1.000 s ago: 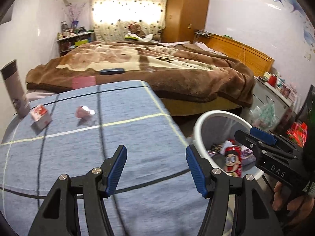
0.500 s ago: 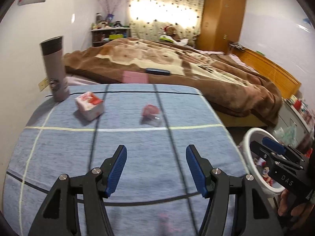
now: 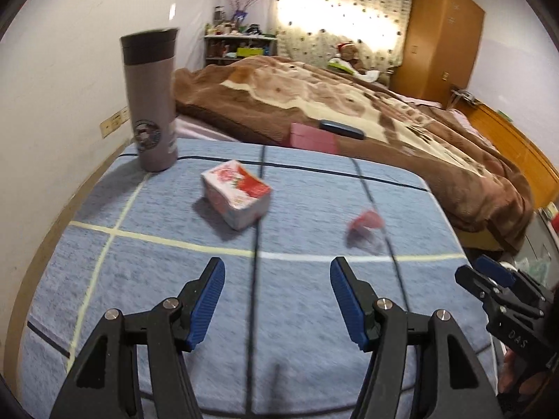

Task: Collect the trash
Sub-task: 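Move both tools back toward the milk carton and plastic cup, then grasp the clear plastic cup with the right gripper while the left grasps the strawberry milk carton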

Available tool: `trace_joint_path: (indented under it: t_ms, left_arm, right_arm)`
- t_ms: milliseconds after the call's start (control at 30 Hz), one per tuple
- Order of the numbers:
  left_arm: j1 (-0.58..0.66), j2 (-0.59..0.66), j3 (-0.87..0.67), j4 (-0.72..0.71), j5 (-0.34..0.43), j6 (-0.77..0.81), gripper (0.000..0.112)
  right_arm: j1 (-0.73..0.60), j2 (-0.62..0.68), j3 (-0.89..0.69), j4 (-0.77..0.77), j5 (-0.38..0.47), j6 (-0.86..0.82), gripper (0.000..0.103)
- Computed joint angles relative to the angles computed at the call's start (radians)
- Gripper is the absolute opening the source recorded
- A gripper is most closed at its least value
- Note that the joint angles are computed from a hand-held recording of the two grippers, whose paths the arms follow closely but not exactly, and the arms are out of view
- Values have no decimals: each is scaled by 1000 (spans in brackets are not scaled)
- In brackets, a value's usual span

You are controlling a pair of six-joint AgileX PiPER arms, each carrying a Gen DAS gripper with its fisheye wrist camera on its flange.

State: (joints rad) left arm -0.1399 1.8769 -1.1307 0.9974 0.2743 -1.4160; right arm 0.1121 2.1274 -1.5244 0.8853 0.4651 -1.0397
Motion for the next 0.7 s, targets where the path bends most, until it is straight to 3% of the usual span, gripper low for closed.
trace_joint_path:
  t_ms: [233,500,567,700]
  left_arm:
    - [90,86,-107,-295,-22,314,68]
    - [120,221,-322,-436,58,488,73]
    - [126,262,-392,-503,107,556,73]
    - [140,307,-468,-575,134,642,73]
  right_arm:
    - [53,126,-196,-104,83,115,58]
    - [81,229,-357,-121,146,82,58]
    - [88,258,-408,-160,162,110,58]
    - [92,320,-522,-222,236,177,58]
